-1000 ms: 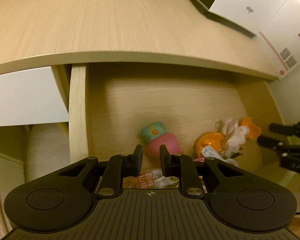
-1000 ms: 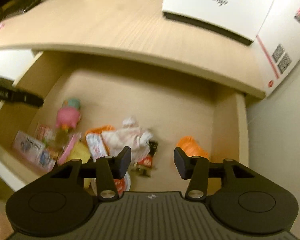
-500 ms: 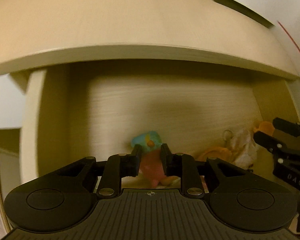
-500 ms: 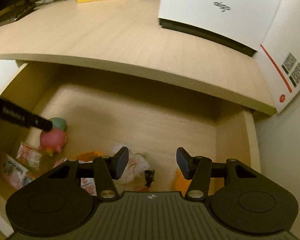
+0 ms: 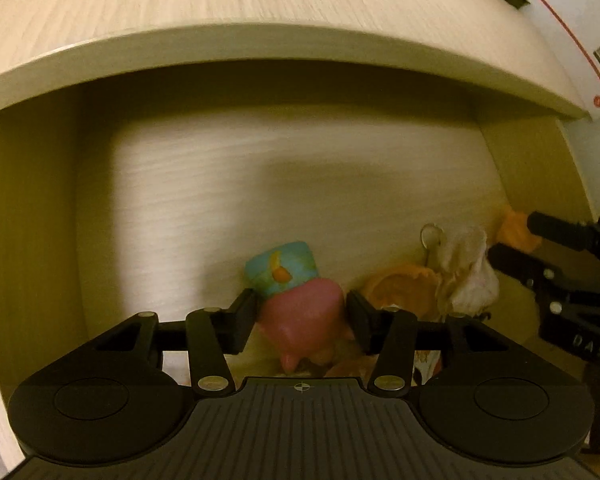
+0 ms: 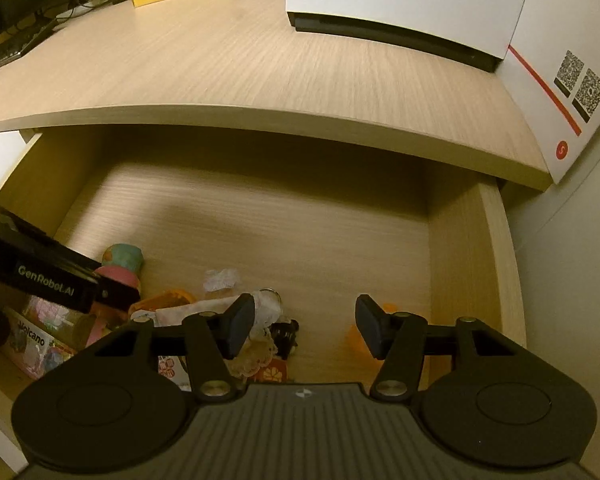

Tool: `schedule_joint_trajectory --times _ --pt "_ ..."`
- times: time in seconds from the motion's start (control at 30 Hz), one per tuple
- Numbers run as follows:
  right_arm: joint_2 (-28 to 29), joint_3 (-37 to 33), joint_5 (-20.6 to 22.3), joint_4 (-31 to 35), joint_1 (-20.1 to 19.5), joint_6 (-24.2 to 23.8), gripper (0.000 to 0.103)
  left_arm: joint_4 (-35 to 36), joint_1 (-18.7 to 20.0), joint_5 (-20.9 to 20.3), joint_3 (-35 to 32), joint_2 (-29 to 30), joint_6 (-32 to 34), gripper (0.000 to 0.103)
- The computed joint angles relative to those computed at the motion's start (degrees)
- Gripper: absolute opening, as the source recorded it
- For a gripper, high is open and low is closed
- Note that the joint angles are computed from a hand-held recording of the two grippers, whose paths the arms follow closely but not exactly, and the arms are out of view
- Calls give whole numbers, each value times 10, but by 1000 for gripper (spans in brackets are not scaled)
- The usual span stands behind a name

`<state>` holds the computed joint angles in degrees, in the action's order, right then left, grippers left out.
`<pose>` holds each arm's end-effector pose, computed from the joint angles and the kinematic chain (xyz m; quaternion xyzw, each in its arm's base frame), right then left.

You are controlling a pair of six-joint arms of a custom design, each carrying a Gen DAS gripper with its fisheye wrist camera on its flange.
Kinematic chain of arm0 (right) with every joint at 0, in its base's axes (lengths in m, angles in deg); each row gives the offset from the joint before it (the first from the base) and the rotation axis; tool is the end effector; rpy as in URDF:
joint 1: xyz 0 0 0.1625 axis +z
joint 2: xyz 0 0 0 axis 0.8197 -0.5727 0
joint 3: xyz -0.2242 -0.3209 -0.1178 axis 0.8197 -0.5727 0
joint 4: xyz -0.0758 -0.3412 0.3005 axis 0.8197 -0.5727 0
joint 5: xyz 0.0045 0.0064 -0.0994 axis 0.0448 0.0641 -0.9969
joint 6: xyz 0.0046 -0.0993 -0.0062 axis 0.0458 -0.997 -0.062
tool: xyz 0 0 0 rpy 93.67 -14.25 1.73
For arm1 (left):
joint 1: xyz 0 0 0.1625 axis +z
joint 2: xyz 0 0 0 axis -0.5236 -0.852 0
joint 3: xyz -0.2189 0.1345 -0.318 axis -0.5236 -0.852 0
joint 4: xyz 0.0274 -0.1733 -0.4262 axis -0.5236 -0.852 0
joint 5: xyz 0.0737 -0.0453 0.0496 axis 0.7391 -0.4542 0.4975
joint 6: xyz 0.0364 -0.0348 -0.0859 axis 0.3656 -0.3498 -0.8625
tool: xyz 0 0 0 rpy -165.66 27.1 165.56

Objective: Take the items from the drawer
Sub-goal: 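Grasp the pink pig toy with the left tool while the right grasps the white lace cloth, then lift both toys onto the desk beside the white aigo box and open both tools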

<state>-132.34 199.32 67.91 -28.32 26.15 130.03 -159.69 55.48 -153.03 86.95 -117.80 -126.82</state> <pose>0.0482 -0.2309 0.2198 0.1256 -0.8826 0.2552 0.3743 -0.2474 -0.2943 -0.0071 0.1481 0.9587 -0.0685 0.2331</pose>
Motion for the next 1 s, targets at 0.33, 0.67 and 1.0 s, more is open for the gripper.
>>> schedule_joint_trajectory --times 0.33,0.67,1.0 --pt "126 -61 -21 95 20 101 62 -36 -16 -3 47 -48 18 49" --pt "156 -69 14 84 64 108 22 1 -66 -11 98 -167 4 47" --pt "107 -89 72 116 180 171 19 -29 -83 37 67 -245 95 47"
